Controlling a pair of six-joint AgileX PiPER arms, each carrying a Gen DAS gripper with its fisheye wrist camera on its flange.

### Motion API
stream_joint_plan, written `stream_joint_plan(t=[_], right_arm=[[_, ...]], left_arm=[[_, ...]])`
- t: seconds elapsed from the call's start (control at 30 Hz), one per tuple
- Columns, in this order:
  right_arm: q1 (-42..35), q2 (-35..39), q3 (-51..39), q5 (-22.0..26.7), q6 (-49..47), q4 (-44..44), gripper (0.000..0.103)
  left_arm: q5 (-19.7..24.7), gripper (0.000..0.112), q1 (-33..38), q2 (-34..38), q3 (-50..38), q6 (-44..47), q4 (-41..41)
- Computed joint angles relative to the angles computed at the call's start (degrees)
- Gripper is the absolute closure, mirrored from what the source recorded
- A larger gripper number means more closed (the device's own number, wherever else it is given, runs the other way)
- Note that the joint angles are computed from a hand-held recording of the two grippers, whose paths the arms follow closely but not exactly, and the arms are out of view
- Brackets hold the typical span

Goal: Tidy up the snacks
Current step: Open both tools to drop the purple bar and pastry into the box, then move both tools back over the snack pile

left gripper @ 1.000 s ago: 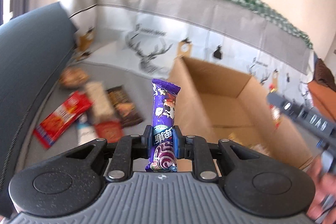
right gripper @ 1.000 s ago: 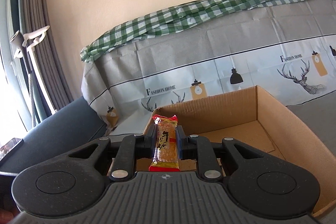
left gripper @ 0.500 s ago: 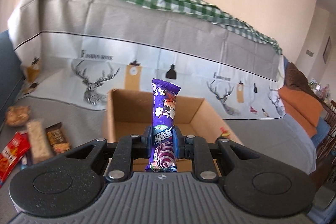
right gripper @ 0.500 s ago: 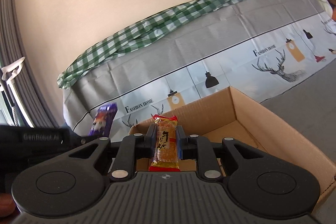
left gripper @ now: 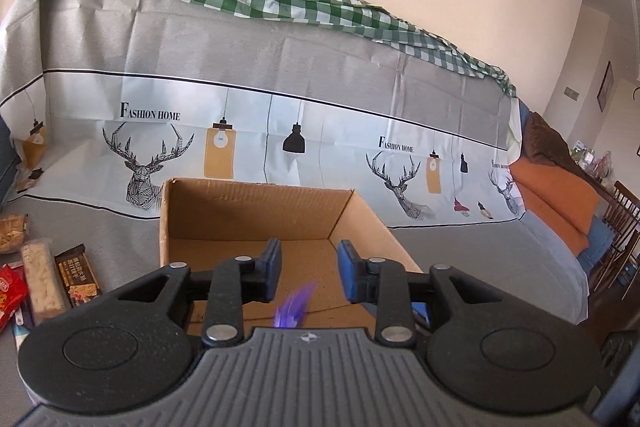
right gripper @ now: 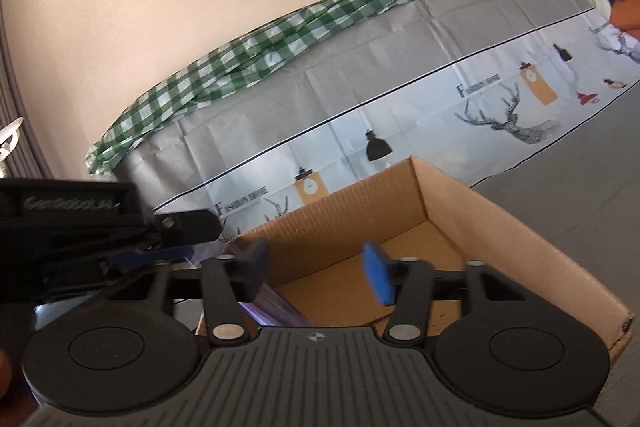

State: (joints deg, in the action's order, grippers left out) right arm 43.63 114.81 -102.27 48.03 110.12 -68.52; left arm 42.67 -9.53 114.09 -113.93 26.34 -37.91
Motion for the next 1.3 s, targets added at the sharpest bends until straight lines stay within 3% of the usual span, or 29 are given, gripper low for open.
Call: stream_joint_plan(t=[0.2, 0.33, 0.47, 0.57, 0.67, 0.8, 0.93, 1.13, 1.3], right_arm=[[0.85, 1.05, -2.4, 2.32, -3.57, 1.44, 0.035], [1.74, 1.76, -4.29, 4.18, -6.5, 2.05, 0.035], [2.94, 2.02, -5.55, 6.3, -8.5, 2.07, 0.035], [3.89, 1.97, -6.12, 7.45, -9.98, 2.24, 0.035], [4.97, 2.43, -7.48, 8.19, -12.19, 2.59, 0.035], [6.21, 3.68, -10.51, 9.04, -14.89, 3.36, 0.036], [7.41, 5.74, -15.09, 9.53, -19.51, 5.12, 0.047], [8.44, 10.49, -25.0, 10.25, -30.22, 8.98, 0.054], [8.83, 17.84, -38.77, 11.93, -42.99, 14.5, 0.054]], left_arm=[[-3.69, 0.071, 2.79, -8.12, 12.2, 4.31, -2.53], [-7.68, 0.071, 5.95, -14.46, 22.59, 12.96, -6.96], [-7.2, 0.071, 11.25, -18.8, 31.0, 22.25, -10.53], [-3.85, 0.071, 16.85, -20.05, 34.46, 27.15, -12.72], [-0.56, 0.072, 22.01, -19.59, 34.58, 31.96, -13.62], [0.23, 0.072, 26.47, -17.8, 31.99, 41.04, -16.85], [-0.49, 0.072, 29.3, -14.23, 30.07, 48.71, -23.15], [-2.71, 0.074, 30.52, -8.13, 28.31, 44.44, -23.99], [2.52, 0.074, 31.34, -1.57, 18.31, 33.27, -19.19]])
